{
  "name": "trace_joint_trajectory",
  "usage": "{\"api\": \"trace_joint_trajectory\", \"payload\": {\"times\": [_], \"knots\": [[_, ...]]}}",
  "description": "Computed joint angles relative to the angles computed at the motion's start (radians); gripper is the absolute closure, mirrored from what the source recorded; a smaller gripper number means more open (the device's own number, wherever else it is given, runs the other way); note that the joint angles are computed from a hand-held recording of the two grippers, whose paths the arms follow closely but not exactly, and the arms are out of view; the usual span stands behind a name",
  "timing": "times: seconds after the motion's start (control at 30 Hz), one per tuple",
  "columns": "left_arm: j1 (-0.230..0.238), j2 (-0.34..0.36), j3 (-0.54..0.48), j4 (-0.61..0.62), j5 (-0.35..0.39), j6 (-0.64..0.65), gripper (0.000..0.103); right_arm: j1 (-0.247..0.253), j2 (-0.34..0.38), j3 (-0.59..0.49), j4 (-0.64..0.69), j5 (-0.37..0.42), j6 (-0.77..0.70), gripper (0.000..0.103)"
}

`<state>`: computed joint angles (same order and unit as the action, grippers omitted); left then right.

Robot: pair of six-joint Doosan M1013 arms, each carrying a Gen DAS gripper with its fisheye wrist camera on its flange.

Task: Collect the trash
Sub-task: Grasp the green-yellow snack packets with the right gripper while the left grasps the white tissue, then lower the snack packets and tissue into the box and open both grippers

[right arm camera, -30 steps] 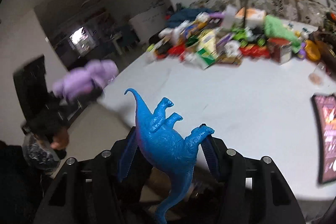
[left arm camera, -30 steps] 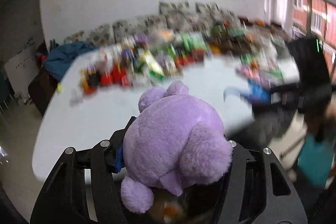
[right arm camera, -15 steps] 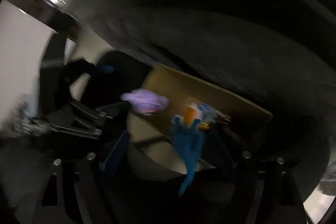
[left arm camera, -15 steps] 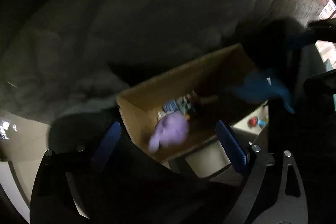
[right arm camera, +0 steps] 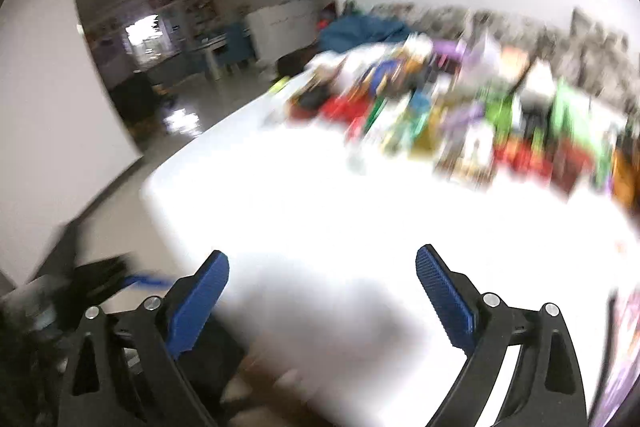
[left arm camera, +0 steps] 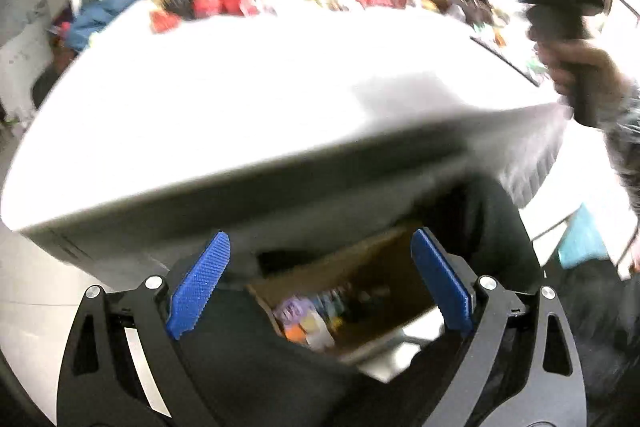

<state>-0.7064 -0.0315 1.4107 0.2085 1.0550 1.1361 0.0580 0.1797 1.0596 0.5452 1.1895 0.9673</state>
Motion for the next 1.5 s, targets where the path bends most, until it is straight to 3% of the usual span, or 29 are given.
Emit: {"api": "trace_joint_trajectory", "payload": {"times": [0.1,0.23,0.3,0.37,0.5,0.63,0.77,0.9,0.93,0.97,1.0,1.23,1.37,1.5], "knots": [[0.011,0.000,-0.026,0.021,-0.035,-0.040,0.013,0.055,0.113,-0.146,-0.130,-0.031,0.060,0.011],[0.032,0.008,-0.044,0.004,-0.075,-0.064,0.013,0.066,0.273,-0.369,-0.187,0.118,0.197,0.017],[0.040,0.022,-0.057,0.007,-0.080,-0.063,0.013,0.050,0.364,-0.494,-0.137,0.256,0.276,0.044],[0.042,0.051,-0.090,0.018,-0.063,-0.064,0.013,0.032,0.414,-0.554,-0.084,0.318,0.348,0.073],[0.046,0.109,-0.165,0.066,-0.032,-0.076,0.013,0.002,0.359,-0.468,-0.035,0.259,0.307,0.076],[0.057,0.225,-0.313,0.096,0.021,-0.048,0.013,-0.076,0.242,-0.311,0.113,0.166,0.262,0.076],[0.072,0.394,-0.533,0.078,0.173,-0.022,0.013,-0.153,0.124,-0.158,0.195,0.100,0.195,0.074],[0.080,0.527,-0.720,0.089,0.323,-0.049,0.013,-0.208,0.041,-0.049,0.218,0.080,0.153,0.073],[0.078,0.534,-0.731,0.107,0.326,-0.058,0.017,-0.226,0.020,-0.018,0.226,0.079,0.146,0.071],[0.078,0.536,-0.735,0.114,0.320,-0.067,0.031,-0.235,0.005,0.006,0.231,0.080,0.142,0.071],[0.076,0.532,-0.729,0.124,0.311,-0.067,0.053,-0.232,-0.006,0.023,0.228,0.074,0.145,0.071],[0.071,0.391,-0.535,0.064,0.182,-0.085,0.054,-0.242,-0.058,0.100,0.251,0.058,0.127,0.071],[0.014,0.234,-0.359,0.123,0.100,-0.080,0.054,-0.243,-0.093,0.133,0.294,0.118,0.062,0.071],[-0.040,0.133,-0.242,0.143,0.096,-0.079,0.053,-0.230,-0.143,0.191,0.313,0.223,-0.003,0.070]]}}
